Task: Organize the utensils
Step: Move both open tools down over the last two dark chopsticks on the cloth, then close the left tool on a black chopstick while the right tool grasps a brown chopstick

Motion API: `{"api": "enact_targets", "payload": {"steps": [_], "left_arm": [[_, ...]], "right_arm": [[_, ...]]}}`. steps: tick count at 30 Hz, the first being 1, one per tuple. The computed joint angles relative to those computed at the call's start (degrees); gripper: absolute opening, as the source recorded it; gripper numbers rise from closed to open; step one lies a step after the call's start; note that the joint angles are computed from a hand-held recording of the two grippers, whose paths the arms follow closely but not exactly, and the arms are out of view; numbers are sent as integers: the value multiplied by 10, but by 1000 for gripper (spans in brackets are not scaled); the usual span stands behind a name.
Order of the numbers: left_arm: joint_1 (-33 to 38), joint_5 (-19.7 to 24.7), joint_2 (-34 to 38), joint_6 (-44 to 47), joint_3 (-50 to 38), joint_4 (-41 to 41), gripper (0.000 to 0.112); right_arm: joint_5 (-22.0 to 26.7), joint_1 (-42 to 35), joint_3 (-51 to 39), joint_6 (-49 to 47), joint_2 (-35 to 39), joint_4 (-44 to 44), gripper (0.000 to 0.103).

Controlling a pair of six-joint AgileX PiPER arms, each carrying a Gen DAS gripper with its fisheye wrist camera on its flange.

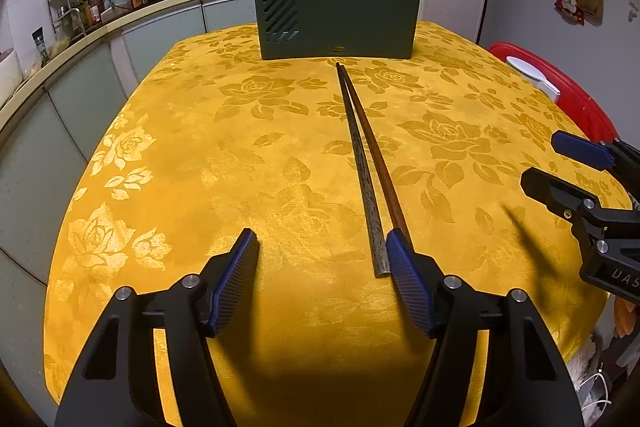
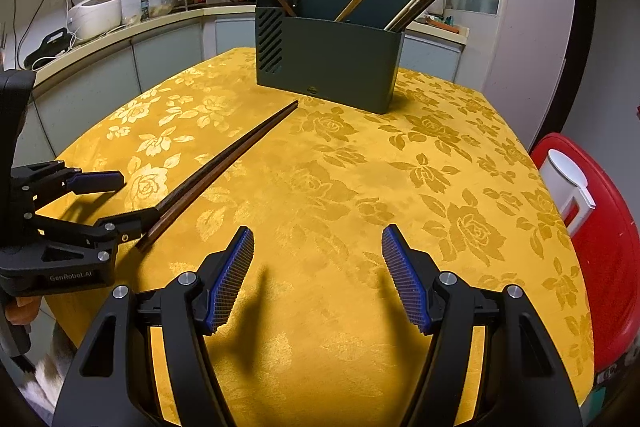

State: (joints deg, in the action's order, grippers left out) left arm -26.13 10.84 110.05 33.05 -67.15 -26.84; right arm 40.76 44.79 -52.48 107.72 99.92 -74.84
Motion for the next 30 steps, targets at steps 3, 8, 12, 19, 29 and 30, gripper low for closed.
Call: {"api": "enact_targets", "payload": {"steps": [3, 8, 12, 19, 29, 30], "left_arm": [[3, 1, -1, 4, 0, -2, 58], [17, 6, 2, 17, -6, -11, 47], [37, 27, 9, 35, -24, -40, 36], [72, 89, 22, 110, -53, -146, 28], [83, 108, 25, 125, -59, -166, 24], [83, 106, 24, 129, -57, -168, 24]], "right_arm": [[-3, -1, -1, -1, 2, 1, 64], [-6, 2, -6, -3, 6, 1, 64], [-15, 5, -18, -10, 16, 7, 64], [-60, 17, -65, -42, 48, 33, 64], [-54, 40, -166, -107, 128, 73, 64], [-37, 43, -173, -109, 132, 75, 64]]}}
